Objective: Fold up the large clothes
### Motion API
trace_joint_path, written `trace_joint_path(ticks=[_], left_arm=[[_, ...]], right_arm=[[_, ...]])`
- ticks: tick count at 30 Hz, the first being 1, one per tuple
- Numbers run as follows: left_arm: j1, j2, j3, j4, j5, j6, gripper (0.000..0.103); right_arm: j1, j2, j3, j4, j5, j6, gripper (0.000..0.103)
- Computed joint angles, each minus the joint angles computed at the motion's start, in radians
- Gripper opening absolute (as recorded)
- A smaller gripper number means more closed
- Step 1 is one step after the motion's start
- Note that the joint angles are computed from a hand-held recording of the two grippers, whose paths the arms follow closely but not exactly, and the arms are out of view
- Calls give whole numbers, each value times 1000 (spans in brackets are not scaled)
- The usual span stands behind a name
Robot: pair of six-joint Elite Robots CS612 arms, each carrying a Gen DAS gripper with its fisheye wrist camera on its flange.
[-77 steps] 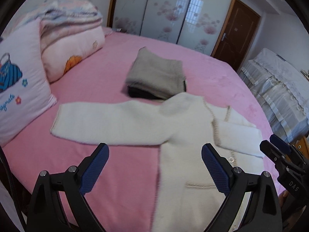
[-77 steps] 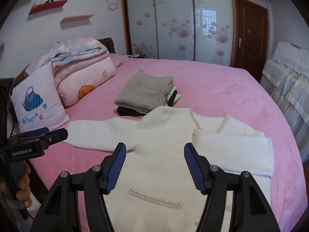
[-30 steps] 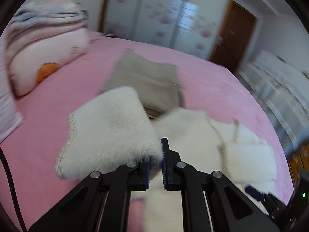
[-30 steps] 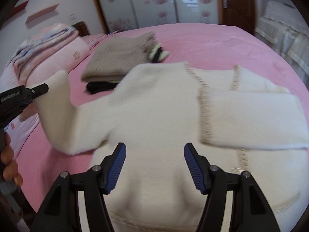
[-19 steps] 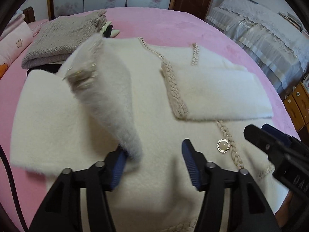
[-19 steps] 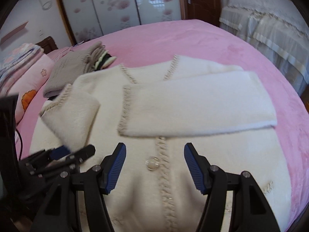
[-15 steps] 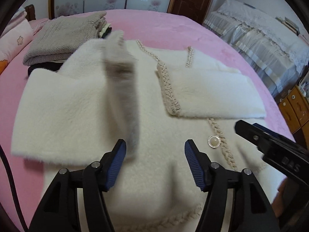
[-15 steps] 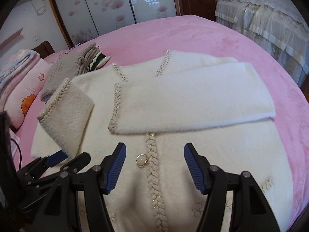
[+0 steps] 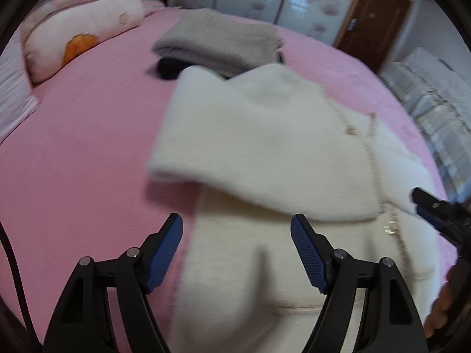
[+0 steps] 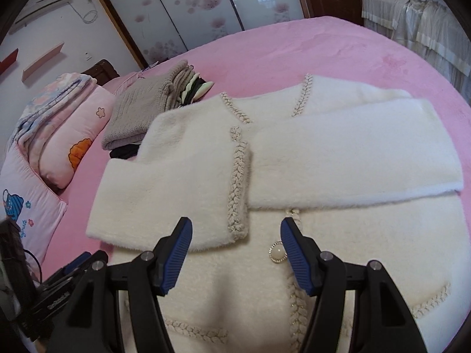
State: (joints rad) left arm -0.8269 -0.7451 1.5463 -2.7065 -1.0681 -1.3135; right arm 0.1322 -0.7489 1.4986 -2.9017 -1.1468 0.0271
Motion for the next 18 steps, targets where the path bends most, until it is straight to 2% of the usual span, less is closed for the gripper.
trace_joint_path(ticks=[4,8,14,15,16,18], left_arm=[[9,10,11,-13,-23,-51,74],[13,29,-2,-12,-50,-53,74],[15,48,-26,15,-49,-51,74],[15,50,-29,18,-46,-52,74],[17,52,-31,22,-43,-54,74],[20,53,-35,31,-33,-62,74]], right_arm=[[-8,35,-67,94,47,-2,61],[-6,79,-152,172,85,-26,60],[12,159,-289,304,92,-51,41],[18,170,-308,329,80,-60,30],[24,177,-318,343,69,-70,26],[35,172,-306,304,30,-89,21]])
